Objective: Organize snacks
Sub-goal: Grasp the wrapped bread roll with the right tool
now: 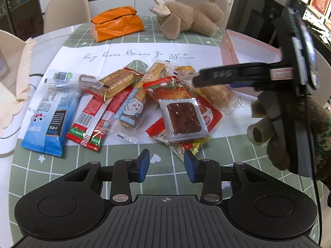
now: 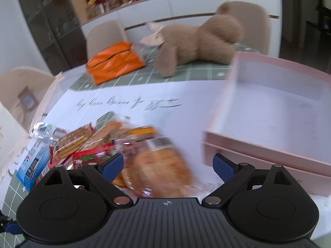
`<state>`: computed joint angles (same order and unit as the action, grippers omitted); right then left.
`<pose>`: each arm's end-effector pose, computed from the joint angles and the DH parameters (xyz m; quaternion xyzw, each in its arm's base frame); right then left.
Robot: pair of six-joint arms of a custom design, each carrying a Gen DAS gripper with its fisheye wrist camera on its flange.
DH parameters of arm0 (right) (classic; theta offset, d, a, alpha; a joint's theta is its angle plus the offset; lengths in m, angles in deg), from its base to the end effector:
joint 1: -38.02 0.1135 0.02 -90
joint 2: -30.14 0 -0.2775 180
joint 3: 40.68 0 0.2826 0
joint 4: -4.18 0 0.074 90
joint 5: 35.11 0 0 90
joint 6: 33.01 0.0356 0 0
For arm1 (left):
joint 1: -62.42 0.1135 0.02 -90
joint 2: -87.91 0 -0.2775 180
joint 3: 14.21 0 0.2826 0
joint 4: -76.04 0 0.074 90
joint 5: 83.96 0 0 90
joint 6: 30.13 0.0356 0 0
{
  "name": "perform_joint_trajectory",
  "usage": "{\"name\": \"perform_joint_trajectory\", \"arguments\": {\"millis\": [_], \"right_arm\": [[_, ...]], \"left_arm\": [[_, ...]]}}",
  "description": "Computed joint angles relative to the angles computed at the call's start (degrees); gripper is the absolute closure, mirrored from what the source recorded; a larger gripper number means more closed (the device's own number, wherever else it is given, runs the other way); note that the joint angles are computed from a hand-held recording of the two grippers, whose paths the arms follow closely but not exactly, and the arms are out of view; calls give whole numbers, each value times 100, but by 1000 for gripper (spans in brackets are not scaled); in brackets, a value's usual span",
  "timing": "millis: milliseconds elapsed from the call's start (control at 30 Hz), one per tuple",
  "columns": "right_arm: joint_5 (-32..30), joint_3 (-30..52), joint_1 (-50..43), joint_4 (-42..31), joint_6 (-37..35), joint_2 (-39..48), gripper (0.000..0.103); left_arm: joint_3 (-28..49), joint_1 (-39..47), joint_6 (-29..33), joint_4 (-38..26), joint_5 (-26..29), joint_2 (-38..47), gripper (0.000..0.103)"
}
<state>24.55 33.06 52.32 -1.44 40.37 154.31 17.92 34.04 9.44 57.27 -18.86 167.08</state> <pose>0.3971 0.1198 0.0384 -0.3197 0.8693 0.2445 0.2868 0.1866 -0.0838 0.0823 -0.2269 0.9285 0.0330 0.2919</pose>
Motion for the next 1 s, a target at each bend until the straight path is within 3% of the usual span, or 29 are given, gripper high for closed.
{"name": "perform_joint_trajectory", "arguments": {"millis": [33, 133, 233, 433, 533, 633, 733, 867, 1000], "right_arm": [[31, 87, 83, -99, -29, 71, 26], [210, 16, 196, -196, -258, 24, 39], [228, -338, 85, -273, -685, -265, 45], [-1, -1475, -955, -341, -1955, -1050, 48], [-20, -1993, -1532, 99, -2333, -1259, 48], [138, -2269, -1942, 735, -2244, -1270, 43], [8, -2100, -2261, 703, -2009, -1056, 23], [-127, -1901, -2479, 494, -1955, -761, 22], [-209, -2082, -2554, 718, -2055, -780, 21]], "left_arm": [[-8, -17, 2, -23, -6, -24, 63], [-65, -4, -24, 3, 5, -82, 63], [-147, 73, -48, 161, 116, -116, 63], [-262, 136, -81, 409, 75, -122, 63], [-329, 175, -149, 475, -182, -144, 63], [-486, 427, -137, 545, -289, -381, 63], [-882, 1072, 369, 781, -148, -1022, 63], [-1254, 3023, 1838, 1071, 383, -1755, 63], [-915, 5145, 2811, 1814, 1312, -636, 63]]}}
